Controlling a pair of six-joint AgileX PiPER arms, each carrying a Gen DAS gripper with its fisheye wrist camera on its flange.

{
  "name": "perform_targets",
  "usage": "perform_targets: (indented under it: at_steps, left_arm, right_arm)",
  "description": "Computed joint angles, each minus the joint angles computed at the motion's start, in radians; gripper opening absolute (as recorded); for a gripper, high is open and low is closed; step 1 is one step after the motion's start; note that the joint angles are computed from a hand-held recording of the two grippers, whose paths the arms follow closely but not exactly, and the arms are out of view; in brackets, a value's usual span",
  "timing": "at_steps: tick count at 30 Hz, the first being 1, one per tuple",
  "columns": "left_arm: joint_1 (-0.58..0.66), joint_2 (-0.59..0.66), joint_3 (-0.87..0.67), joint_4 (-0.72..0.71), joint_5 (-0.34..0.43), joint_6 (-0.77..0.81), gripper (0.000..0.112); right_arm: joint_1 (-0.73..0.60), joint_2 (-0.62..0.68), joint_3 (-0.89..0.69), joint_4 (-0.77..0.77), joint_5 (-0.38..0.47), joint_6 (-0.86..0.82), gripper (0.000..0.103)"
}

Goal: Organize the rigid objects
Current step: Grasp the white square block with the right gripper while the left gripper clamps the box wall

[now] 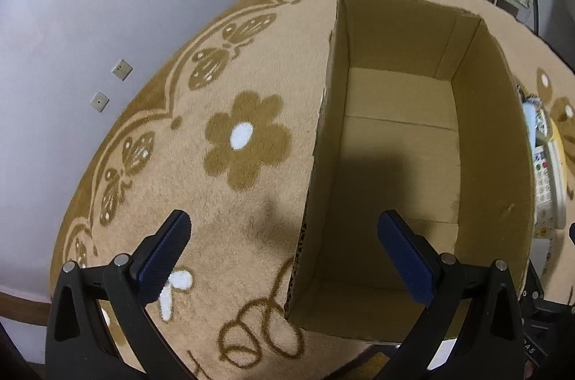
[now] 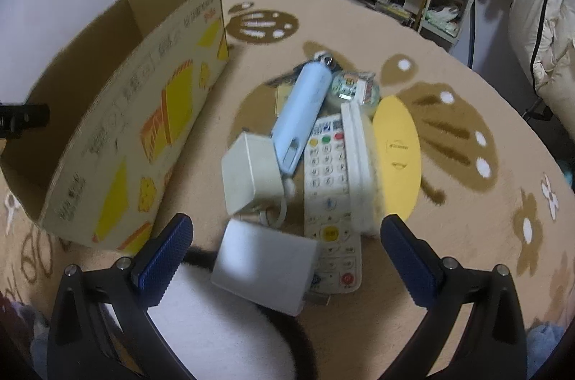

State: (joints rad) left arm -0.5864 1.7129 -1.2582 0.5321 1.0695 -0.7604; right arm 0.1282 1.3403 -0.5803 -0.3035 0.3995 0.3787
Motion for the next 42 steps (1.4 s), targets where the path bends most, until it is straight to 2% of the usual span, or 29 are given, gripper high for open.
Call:
perform_targets:
  at_steps: [3, 10, 12, 14, 16, 17, 19, 23, 25, 26, 27, 31, 38, 40, 42]
  left_arm:
    - [0.009, 0.007, -0.002, -0.010, 0.010, 0.007, 0.102]
    - [0.025, -0.024, 0.008, -0.005, 0.011, -0.016, 0.098]
    - [0.029, -0.019, 0.006, -0.015, 0.013, -0.005, 0.095]
    - [0.028, -0.012, 0.005, -0.009, 0.018, 0.001, 0.089]
    - [0.029, -0.009, 0.006, -0.012, 0.017, 0.006, 0.074]
    - [0.037, -0.009, 0.006, -0.030, 0.008, 0.018, 0.071]
    - [0.054, -0.007, 0.009, -0.068, -0.009, 0.042, 0.054]
    - [0.063, 0.020, -0.006, -0.076, 0.002, 0.026, 0.054]
    - [0.060, 0.020, -0.006, -0.076, 0.004, 0.024, 0.053]
    - [0.059, 0.019, -0.006, -0.081, 0.000, 0.028, 0.048]
    - [0.063, 0.015, -0.002, -0.096, -0.012, 0.041, 0.038]
    - [0.080, 0.000, 0.006, -0.161, -0.048, 0.090, 0.020]
    - [0.045, 0.011, 0.002, -0.120, -0.023, 0.069, 0.020]
    - [0.051, 0.011, 0.001, -0.126, -0.024, 0.074, 0.020]
    - [0.063, 0.008, 0.002, -0.138, -0.030, 0.083, 0.020]
  right_arm:
    - [0.040, 0.024, 0.004, -0.081, 0.014, 0.088, 0.103]
    - [0.062, 0.004, 0.009, -0.109, 0.044, 0.109, 0.103]
    - [0.061, 0.007, 0.005, -0.093, 0.052, 0.090, 0.093]
    - [0.052, 0.018, 0.000, -0.055, 0.053, 0.052, 0.087]
    - [0.035, 0.029, -0.001, 0.004, 0.043, -0.012, 0.077]
    - [0.031, 0.035, -0.004, 0.022, 0.044, -0.033, 0.074]
    - [0.027, 0.042, -0.004, 0.037, 0.040, -0.050, 0.073]
    - [0.015, 0.047, 0.000, 0.083, 0.024, -0.091, 0.066]
    - [0.016, 0.046, 0.002, 0.058, 0.021, -0.056, 0.058]
    - [0.013, 0.040, 0.002, 0.056, 0.023, -0.053, 0.055]
    - [0.004, 0.037, -0.001, 0.075, 0.027, -0.067, 0.053]
    - [-0.033, 0.042, -0.004, 0.162, 0.022, -0.134, 0.054]
    - [0.042, 0.046, -0.001, -0.025, 0.034, 0.086, 0.056]
    - [0.047, 0.048, -0.002, -0.027, 0.037, 0.099, 0.060]
    - [0.050, 0.059, 0.002, -0.009, 0.027, 0.086, 0.071]
